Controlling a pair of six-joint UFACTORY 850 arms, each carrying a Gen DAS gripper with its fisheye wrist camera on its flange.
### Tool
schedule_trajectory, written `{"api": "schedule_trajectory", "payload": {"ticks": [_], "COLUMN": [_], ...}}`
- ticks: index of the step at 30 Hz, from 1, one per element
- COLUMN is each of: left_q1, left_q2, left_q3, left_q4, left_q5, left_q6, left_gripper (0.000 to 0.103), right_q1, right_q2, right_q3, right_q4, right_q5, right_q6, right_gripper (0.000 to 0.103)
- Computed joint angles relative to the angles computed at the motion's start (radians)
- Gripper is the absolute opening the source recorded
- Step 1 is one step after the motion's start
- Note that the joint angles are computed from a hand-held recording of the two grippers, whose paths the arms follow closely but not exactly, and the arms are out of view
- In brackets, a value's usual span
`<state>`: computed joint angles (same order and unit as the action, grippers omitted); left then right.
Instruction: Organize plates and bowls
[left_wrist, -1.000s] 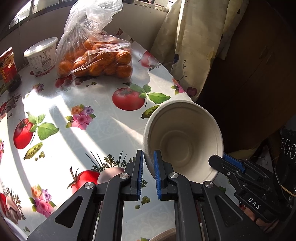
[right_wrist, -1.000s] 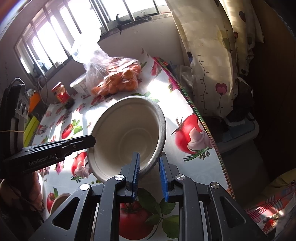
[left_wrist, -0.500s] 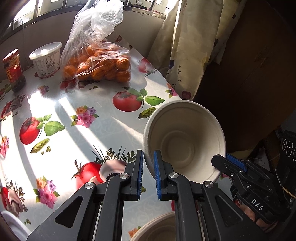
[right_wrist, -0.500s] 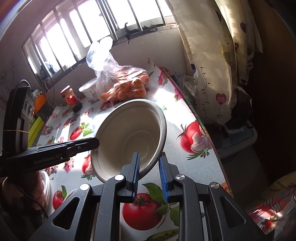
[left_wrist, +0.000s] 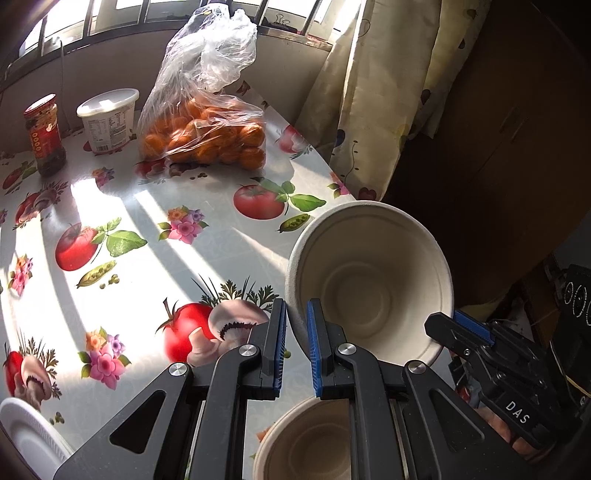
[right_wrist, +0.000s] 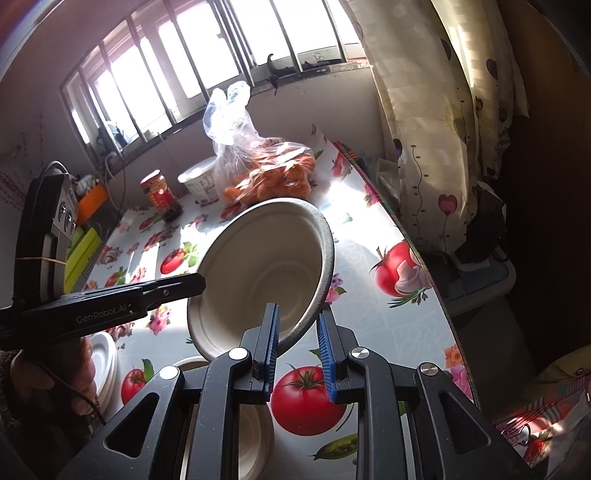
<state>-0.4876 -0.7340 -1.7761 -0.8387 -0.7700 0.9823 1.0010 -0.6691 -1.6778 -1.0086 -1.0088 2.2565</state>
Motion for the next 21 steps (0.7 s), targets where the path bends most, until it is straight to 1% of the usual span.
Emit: {"api": "schedule_trajectory", "payload": {"ticks": [13,21], "left_q1": [0.012,0.021], "left_q2": [0.050,0.079], "left_q3": [0.071,0.110], "left_q4": [-0.047,-0.079], "left_q5": [0.009,0.011], "left_q6": [0.051,0.081], "left_gripper": [0.012,0.012], "right_q1": [0.015,0.041], "right_q2": [-0.006,-0.018], "right_q3": [-0.013,-0.041], "right_q4": [-0.003,-0.006], "right_q5": [-0.013,-0.040], "right_q6": [0.006,0.008], "right_gripper": [0.020,0.020]}}
